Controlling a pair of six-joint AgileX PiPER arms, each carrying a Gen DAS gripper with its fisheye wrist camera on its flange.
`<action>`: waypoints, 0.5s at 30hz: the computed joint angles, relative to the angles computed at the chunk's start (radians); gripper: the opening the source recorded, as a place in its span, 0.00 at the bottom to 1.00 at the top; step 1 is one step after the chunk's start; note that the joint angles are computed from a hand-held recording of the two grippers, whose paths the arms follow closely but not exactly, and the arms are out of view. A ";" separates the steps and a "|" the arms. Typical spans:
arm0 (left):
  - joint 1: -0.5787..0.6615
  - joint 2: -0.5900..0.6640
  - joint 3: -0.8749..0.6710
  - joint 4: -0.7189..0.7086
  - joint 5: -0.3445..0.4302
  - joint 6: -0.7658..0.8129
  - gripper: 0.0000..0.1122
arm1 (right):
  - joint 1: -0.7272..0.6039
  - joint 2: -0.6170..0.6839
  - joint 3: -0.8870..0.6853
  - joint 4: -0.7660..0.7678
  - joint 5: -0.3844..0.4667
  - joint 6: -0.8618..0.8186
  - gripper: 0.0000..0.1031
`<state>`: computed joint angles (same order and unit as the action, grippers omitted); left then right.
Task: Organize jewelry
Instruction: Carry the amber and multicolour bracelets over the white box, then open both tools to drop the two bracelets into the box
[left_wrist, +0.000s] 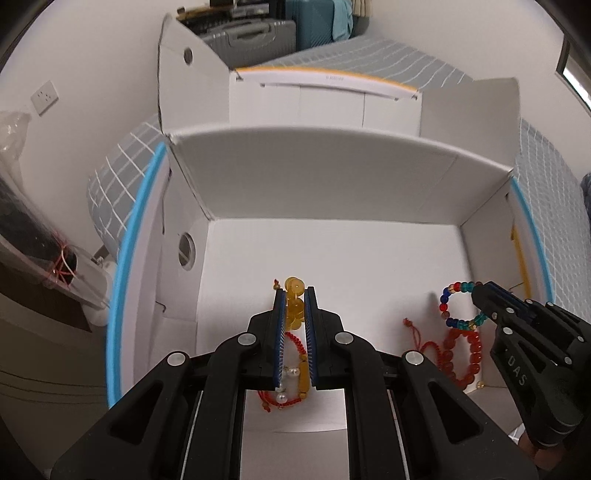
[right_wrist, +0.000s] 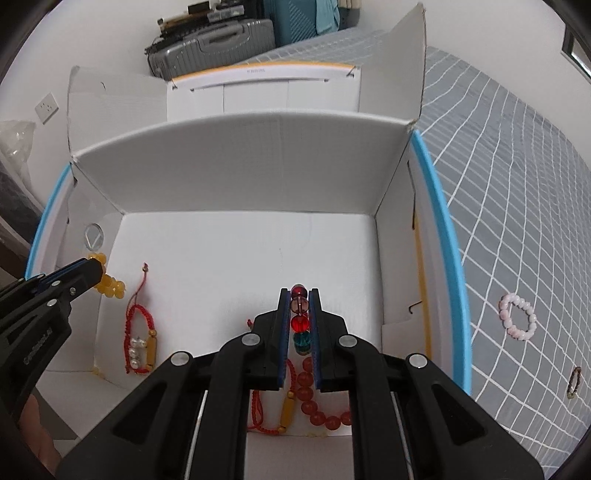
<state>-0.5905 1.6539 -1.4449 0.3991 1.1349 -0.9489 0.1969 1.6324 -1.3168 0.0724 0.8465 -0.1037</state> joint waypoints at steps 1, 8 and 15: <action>0.004 0.006 0.000 -0.005 -0.001 0.005 0.08 | 0.002 0.002 0.001 -0.004 0.000 0.003 0.09; 0.015 0.017 0.010 -0.019 -0.006 0.020 0.10 | 0.007 0.011 -0.001 -0.008 0.008 0.006 0.09; 0.011 0.013 0.005 -0.005 0.006 -0.001 0.26 | 0.011 0.024 -0.017 -0.012 0.027 0.017 0.10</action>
<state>-0.5798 1.6667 -1.4403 0.3941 1.1412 -0.9500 0.2080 1.6562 -1.3343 0.0607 0.8735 -0.0869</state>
